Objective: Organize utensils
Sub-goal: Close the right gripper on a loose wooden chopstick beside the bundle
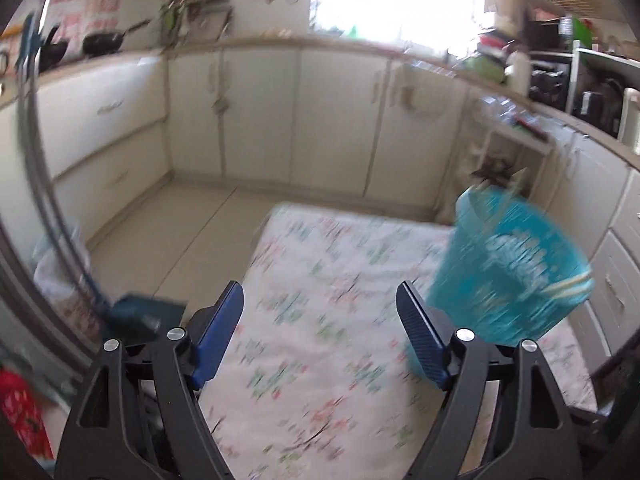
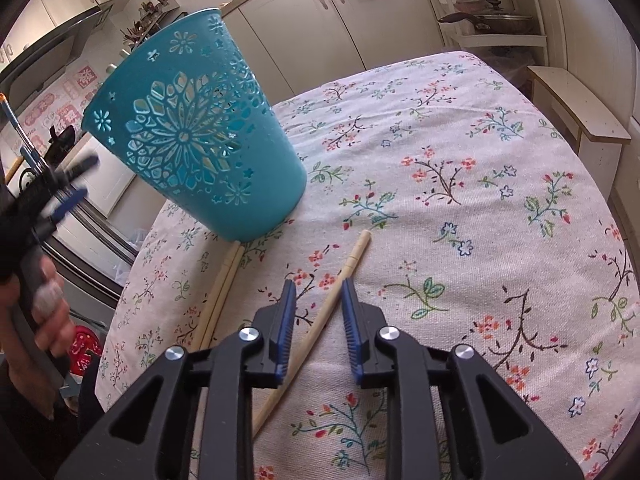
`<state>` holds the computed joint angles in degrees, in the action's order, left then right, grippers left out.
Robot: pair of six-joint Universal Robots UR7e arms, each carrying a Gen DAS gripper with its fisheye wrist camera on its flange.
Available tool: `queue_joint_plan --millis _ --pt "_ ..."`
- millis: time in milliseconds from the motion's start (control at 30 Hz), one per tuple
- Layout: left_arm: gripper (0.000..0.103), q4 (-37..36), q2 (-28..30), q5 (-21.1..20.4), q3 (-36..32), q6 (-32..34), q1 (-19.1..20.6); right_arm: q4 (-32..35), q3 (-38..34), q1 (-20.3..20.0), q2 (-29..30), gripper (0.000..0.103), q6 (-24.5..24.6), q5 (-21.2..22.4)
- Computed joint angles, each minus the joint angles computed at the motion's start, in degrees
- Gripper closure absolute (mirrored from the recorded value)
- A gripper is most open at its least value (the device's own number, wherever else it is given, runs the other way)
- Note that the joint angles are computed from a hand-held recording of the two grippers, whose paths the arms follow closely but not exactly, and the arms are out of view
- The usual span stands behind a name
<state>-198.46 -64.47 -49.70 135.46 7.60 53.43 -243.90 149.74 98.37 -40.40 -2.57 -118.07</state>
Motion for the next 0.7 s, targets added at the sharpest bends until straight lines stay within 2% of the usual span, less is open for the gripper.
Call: queue_joint_plan --millis 167,233,300,400,433,500,567,633,700 --pt "0.028 3.34 0.13 -0.77 0.26 -4.41 5.42 2.24 -2.66 3.99 1.48 0.079 2.02 -7.35" --pt "0.028 4.29 1.02 -1.27 0.11 -5.58 6.9 5.64 -4.58 6.55 1.89 0.079 1.04 -12.2" --pt "0.027 6.55 1.49 -0.91 -0.23 -6.81 7.79 10.64 -5.14 7.26 0.61 0.079 -2.74 -11.87" --pt "0.024 4.65 2.07 -0.73 0.45 -5.82 7.0 22.43 -6.04 8.56 -3.11 0.08 -11.83 -11.5" --pt "0.024 4.99 2.15 -0.79 0.49 -5.71 6.91 26.65 -6.0 8.45 -5.23 0.082 -12.35 -11.36" --pt "0.024 4.69 2.65 -0.81 0.47 -4.45 6.58 32.97 -6.29 8.37 -8.35 0.082 -10.32 -12.35" --pt "0.023 5.06 2.97 -0.52 0.39 -3.83 6.13 36.02 -6.61 8.08 -9.76 0.081 -6.43 -13.42" --pt "0.023 6.28 3.05 -0.12 0.01 -3.88 5.91 35.64 -6.89 7.97 -9.51 0.068 -2.66 -12.91" --pt "0.023 7.28 2.99 0.2 -0.24 -4.19 5.77 34.25 -8.44 9.39 -6.84 0.062 -1.04 -15.8"
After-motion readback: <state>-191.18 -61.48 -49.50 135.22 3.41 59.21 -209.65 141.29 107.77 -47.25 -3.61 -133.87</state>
